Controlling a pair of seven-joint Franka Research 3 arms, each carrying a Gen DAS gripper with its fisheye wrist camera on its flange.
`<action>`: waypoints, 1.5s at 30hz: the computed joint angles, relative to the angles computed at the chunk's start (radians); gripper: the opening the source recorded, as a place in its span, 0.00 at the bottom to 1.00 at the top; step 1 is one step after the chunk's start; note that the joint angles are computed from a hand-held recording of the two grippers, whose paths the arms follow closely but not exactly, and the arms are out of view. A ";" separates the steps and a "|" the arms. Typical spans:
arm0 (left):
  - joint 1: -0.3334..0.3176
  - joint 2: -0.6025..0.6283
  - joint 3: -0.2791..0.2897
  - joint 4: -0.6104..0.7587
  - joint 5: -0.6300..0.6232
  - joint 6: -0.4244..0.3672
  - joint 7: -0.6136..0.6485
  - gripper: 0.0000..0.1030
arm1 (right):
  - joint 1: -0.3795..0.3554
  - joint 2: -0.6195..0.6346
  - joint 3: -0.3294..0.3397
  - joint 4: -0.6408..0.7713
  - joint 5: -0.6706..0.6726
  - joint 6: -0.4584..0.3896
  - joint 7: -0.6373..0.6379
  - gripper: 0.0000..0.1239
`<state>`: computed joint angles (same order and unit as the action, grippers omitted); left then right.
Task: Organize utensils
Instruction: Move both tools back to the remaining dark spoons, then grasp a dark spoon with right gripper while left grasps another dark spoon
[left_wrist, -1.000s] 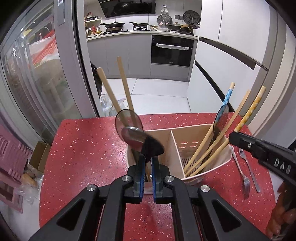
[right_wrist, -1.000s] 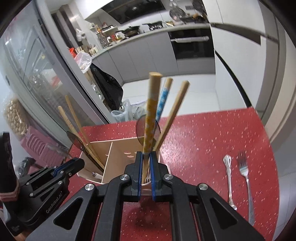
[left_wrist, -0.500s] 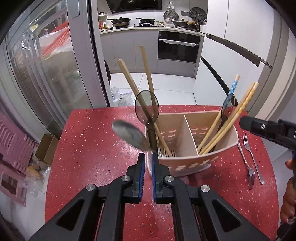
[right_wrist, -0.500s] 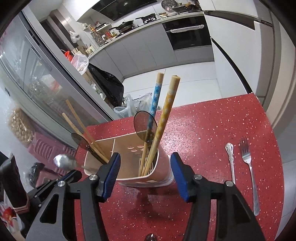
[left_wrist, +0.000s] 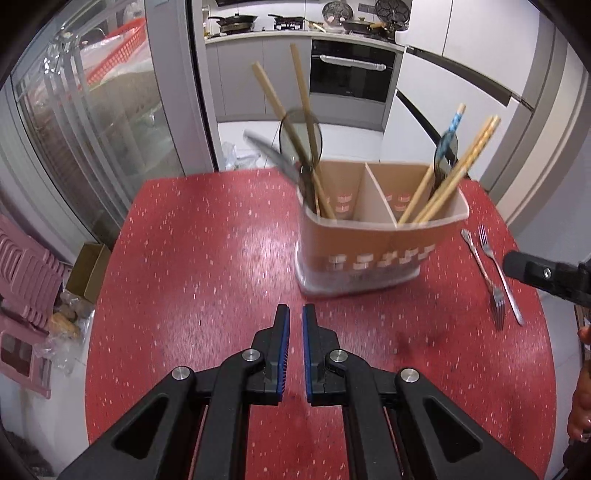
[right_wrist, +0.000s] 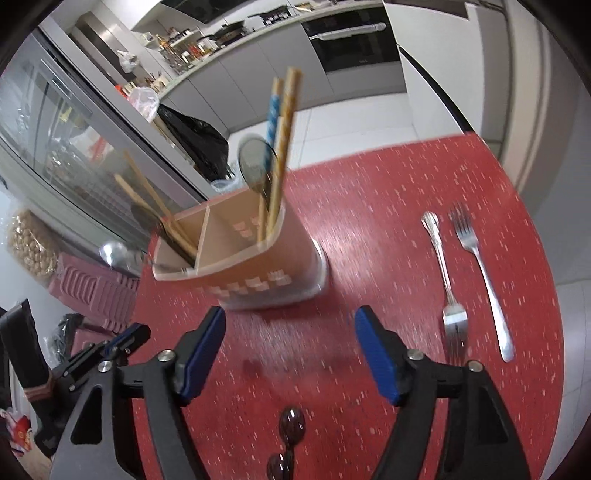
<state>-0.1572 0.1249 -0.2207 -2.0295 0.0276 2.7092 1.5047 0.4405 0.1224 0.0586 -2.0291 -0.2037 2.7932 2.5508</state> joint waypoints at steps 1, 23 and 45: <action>0.002 -0.007 -0.002 -0.008 -0.009 -0.007 0.008 0.50 | 0.004 -0.013 0.003 -0.019 0.002 -0.009 0.008 0.61; -0.102 -0.312 0.067 -0.476 -0.339 -0.100 0.312 1.00 | 0.066 0.030 0.096 -0.081 0.227 -0.186 -0.065 0.61; -0.227 -0.321 0.045 -0.548 -0.408 -0.075 0.273 1.00 | 0.171 0.190 0.028 0.163 0.012 -0.473 -0.150 0.15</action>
